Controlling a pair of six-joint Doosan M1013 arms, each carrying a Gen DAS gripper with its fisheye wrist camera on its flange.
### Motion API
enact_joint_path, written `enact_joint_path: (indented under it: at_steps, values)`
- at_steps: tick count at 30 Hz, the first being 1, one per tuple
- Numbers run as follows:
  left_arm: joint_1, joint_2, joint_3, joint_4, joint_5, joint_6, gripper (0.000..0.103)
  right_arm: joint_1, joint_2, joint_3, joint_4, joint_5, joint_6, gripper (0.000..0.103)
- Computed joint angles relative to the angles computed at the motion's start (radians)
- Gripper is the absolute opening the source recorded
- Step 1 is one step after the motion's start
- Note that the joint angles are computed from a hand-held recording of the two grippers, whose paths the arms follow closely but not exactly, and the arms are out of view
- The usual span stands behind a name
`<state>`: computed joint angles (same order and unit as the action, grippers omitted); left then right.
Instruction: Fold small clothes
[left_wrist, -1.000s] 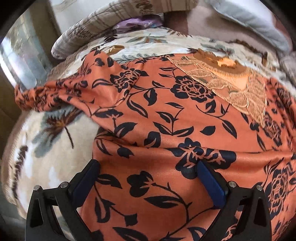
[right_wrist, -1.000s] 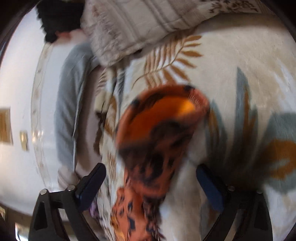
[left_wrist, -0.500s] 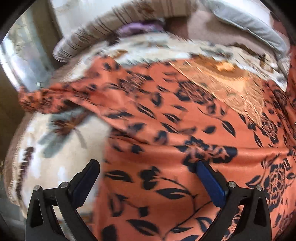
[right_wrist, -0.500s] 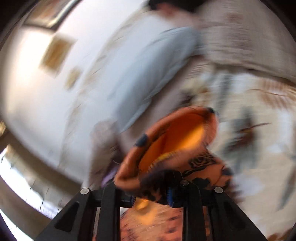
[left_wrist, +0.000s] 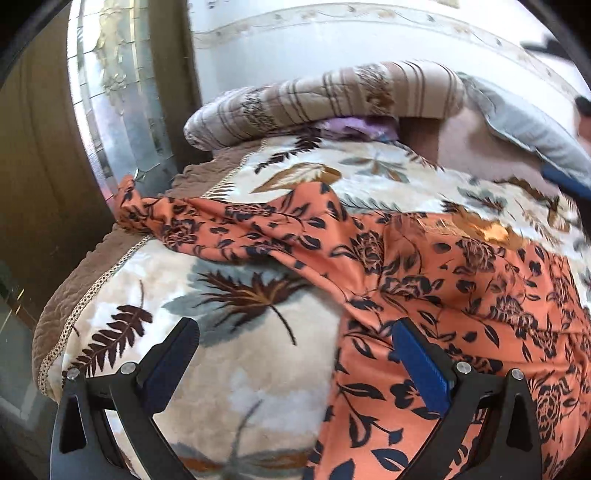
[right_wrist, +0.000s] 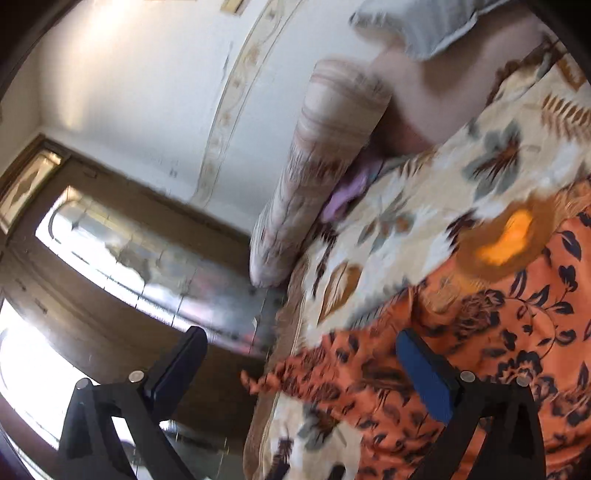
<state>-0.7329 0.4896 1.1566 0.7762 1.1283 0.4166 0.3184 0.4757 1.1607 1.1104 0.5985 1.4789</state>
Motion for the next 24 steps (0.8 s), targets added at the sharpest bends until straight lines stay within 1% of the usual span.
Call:
enact_joint_path:
  at_steps: [2, 3, 4, 6, 7, 8, 9, 10, 11, 12, 13, 15, 17, 18, 20, 22, 24]
  values:
    - [0.003, -0.006, 0.008, 0.006, -0.015, -0.015, 0.103, -0.004, -0.029, 0.038, -0.046, -0.032, 0.015, 0.103]
    - [0.003, -0.007, 0.010, 0.009, -0.023, -0.017, 0.103, -0.008, -0.047, 0.059, -0.096, -0.046, 0.042, 0.103]
    - [0.000, -0.006, 0.009, 0.013, -0.031, -0.017, 0.103, -0.007, -0.061, 0.069, -0.183, -0.062, 0.107, 0.103]
    - [-0.002, -0.005, 0.007, 0.019, -0.061, -0.003, 0.103, -0.023, -0.097, 0.108, -0.347, -0.074, 0.234, 0.103]
    - [-0.003, -0.005, 0.007, 0.023, -0.070, 0.008, 0.103, -0.034, -0.113, 0.125, -0.461, -0.058, 0.327, 0.103]
    - [-0.005, -0.002, 0.002, 0.037, -0.073, 0.024, 0.103, -0.046, -0.121, 0.131, -0.541, -0.032, 0.392, 0.103]
    - [-0.005, 0.000, -0.002, 0.046, -0.071, 0.032, 0.103, -0.059, -0.130, 0.146, -0.623, 0.000, 0.453, 0.100]
    - [-0.003, 0.002, -0.005, 0.049, -0.068, 0.037, 0.103, -0.074, -0.135, 0.158, -0.666, 0.027, 0.484, 0.097]
    - [0.003, 0.003, -0.009, 0.044, -0.061, 0.036, 0.103, -0.086, -0.139, 0.172, -0.693, 0.049, 0.505, 0.091]
    - [0.011, 0.003, -0.010, 0.032, -0.055, 0.035, 0.103, -0.101, -0.145, 0.190, -0.701, 0.068, 0.513, 0.087]
    - [0.022, 0.002, -0.013, 0.015, -0.046, 0.034, 0.103, -0.117, -0.153, 0.219, -0.681, 0.070, 0.502, 0.087]
    - [0.056, -0.006, -0.011, -0.017, -0.027, 0.023, 0.103, -0.143, -0.166, 0.272, -0.603, 0.051, 0.441, 0.087]
    - [0.086, -0.013, -0.009, -0.035, -0.002, 0.023, 0.103, -0.155, -0.169, 0.301, -0.561, 0.042, 0.420, 0.087]
    - [0.108, -0.017, -0.012, -0.055, 0.013, 0.032, 0.103, -0.161, -0.162, 0.301, -0.543, 0.055, 0.427, 0.087]
    - [0.145, -0.019, -0.017, -0.062, 0.061, 0.026, 0.103, -0.173, -0.158, 0.301, -0.447, 0.060, 0.354, 0.087]
    - [0.191, -0.026, -0.019, -0.099, 0.077, 0.025, 0.103, -0.171, -0.155, 0.290, -0.414, 0.057, 0.294, 0.087]
    - [0.238, -0.026, -0.031, -0.164, 0.095, 0.004, 0.103, -0.166, -0.153, 0.284, -0.390, 0.057, 0.244, 0.087]
